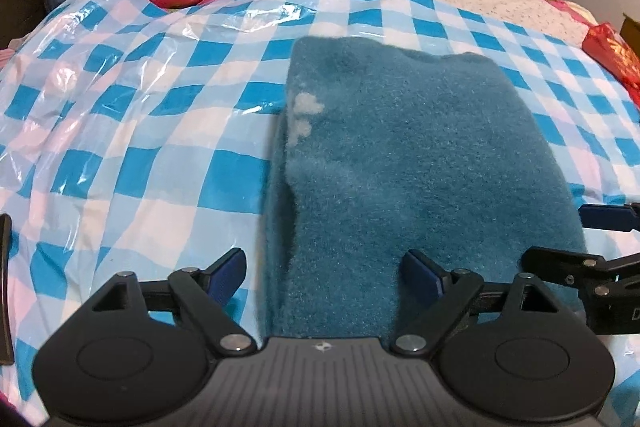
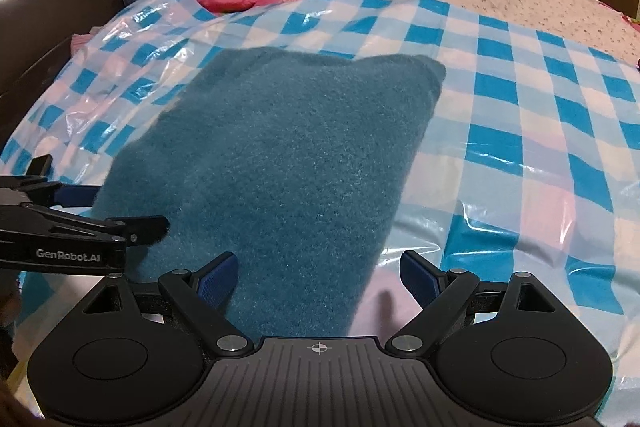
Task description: Fold small clothes
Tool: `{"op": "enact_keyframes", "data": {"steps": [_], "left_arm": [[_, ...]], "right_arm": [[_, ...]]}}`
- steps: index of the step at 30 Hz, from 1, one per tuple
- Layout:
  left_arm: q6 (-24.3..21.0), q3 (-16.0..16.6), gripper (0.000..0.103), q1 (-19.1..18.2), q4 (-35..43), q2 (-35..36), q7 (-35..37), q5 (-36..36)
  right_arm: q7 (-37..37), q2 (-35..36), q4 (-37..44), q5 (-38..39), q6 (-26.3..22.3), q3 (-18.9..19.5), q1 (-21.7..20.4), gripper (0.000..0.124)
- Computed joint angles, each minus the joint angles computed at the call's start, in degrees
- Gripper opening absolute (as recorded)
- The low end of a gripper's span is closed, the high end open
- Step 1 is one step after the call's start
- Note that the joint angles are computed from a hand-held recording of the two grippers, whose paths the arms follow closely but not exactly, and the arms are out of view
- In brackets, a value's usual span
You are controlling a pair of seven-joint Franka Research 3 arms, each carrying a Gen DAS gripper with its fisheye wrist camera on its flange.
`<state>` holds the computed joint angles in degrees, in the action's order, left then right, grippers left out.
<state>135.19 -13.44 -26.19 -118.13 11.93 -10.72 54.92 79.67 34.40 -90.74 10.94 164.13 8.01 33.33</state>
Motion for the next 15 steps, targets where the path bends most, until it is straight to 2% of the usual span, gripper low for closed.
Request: {"op": "enact_keyframes", "data": {"steps": [4,10,15], "left_arm": [[-1.42,-0.43,0.096,-0.64,-0.33,-0.64,-0.57,0.05],[-0.96,-1.12,0.096,-0.77,-1.75,-2.02,-1.77,0.06],[-0.68,-1.54,0.096,-0.98,-1.52,-1.51,-0.40,-0.24]], "right_arm": [[0.45,-1.04,-1.74,-0.97,1.56,-0.96,0.85,0.089],[0.31,-2.73,-4.28,-1.62,3.05,-1.09,0.96,0.089],[-0.30,-3.57,-5.66,-0.62,3.15,0.00,-0.10,0.089]]}}
